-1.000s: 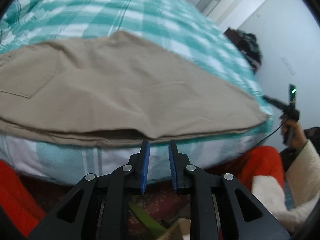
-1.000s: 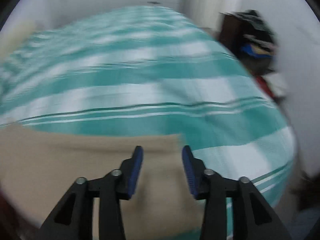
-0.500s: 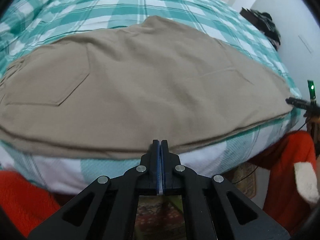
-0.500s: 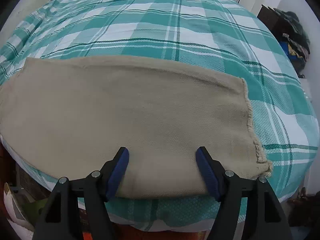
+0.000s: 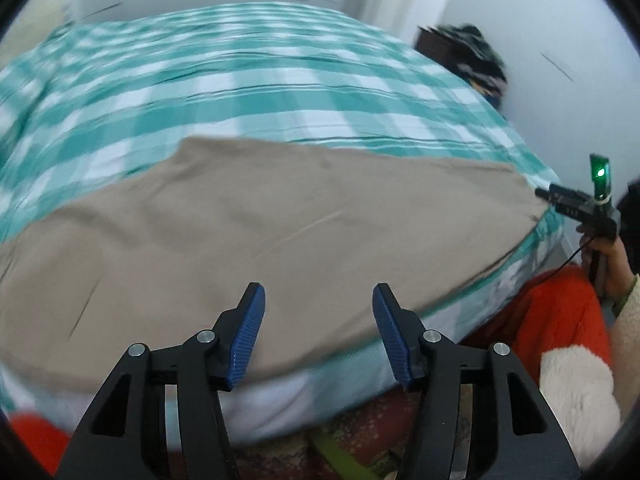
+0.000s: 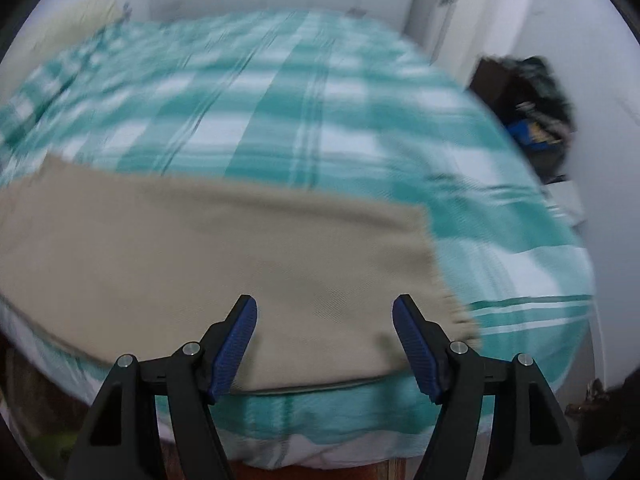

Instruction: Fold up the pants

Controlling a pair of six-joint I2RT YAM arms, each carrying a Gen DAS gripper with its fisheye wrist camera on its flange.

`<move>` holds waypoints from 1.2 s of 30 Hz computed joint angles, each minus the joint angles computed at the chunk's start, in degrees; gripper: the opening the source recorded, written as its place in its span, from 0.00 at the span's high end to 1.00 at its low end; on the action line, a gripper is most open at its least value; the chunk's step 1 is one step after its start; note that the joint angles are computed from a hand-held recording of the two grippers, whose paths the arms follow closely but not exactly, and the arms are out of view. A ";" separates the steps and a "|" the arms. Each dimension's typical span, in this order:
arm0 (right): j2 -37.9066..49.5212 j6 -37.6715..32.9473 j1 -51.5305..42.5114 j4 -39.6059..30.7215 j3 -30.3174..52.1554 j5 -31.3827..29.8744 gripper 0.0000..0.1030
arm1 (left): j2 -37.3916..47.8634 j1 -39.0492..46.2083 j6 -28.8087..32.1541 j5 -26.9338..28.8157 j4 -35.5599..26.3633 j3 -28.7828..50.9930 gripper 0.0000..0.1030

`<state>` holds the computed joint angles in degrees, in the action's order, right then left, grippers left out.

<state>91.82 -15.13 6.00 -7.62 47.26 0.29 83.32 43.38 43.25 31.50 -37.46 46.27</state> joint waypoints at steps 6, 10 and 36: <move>-6.13 4.42 -2.12 6.54 -4.90 1.95 0.31 | 8.13 -22.93 -16.17 -8.51 9.82 6.57 0.44; -6.12 4.53 -2.99 6.36 -4.60 0.91 0.31 | 17.91 -33.12 -25.47 -13.71 11.05 15.73 0.44; 4.40 28.69 -27.58 0.26 2.17 -35.17 0.31 | 3.73 -44.97 -27.03 -20.60 21.44 -9.87 0.44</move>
